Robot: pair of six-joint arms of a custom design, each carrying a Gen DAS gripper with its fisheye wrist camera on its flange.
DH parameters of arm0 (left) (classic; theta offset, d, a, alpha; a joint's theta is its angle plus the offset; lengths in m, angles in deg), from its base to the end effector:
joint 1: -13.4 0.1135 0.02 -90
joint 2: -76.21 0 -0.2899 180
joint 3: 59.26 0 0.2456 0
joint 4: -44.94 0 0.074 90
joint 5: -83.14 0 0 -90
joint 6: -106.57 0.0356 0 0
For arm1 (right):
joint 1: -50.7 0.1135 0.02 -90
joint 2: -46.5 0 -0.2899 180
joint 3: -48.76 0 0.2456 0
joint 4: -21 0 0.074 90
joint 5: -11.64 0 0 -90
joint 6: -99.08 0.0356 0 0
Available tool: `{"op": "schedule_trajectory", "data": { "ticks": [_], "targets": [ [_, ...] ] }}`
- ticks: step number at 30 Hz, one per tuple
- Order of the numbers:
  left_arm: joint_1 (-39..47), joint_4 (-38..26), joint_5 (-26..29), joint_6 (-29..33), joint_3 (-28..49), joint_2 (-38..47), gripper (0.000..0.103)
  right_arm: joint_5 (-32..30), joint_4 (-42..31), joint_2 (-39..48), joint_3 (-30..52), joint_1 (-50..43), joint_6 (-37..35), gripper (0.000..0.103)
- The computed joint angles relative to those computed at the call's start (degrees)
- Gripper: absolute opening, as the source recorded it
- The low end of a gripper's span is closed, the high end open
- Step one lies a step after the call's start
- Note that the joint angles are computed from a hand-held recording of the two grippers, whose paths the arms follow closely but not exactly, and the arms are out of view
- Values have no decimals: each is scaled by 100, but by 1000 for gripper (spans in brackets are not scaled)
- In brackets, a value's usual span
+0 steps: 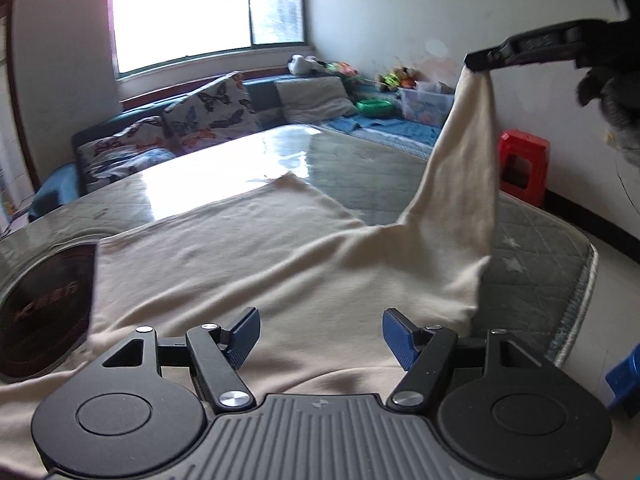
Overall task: Fold clothes
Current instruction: 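Fold the held sleeve across the sweatshirt body with the right tool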
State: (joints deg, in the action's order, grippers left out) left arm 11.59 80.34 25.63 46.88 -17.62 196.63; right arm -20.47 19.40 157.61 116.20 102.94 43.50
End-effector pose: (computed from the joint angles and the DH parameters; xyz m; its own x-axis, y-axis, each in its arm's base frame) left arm 0.2894 -0.0283 0.0511 -0.3823 0.4380 -0.8137 0.7063 0.7062 0.0483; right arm 0.2489 0.2720 0.1483 -0.3901 -0.0129 -0.9207 0.2004 0.9747 -0.0986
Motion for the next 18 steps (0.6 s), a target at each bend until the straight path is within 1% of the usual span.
{"op": "schedule_trajectory", "data": {
  "ticks": [5,6,8,14,18],
  "targets": [
    [539,28,241,-47,6,-36,71,-243,-30,389,1048,267,-956,5],
    [638,53,284,-49,-5,-31,71,-293,-37,463,1188,287,-1054,5],
    [846,69,376,-34,-11,-11,71,-539,-73,820,1771,340,-1349,5],
    [1424,-3,600,123,-34,28,72,-1188,-379,1788,3172,427,-1735,5],
    [1682,47,652,170,-94,94,72,-1704,-647,2375,3923,476,-1757,5]
  ]
}}
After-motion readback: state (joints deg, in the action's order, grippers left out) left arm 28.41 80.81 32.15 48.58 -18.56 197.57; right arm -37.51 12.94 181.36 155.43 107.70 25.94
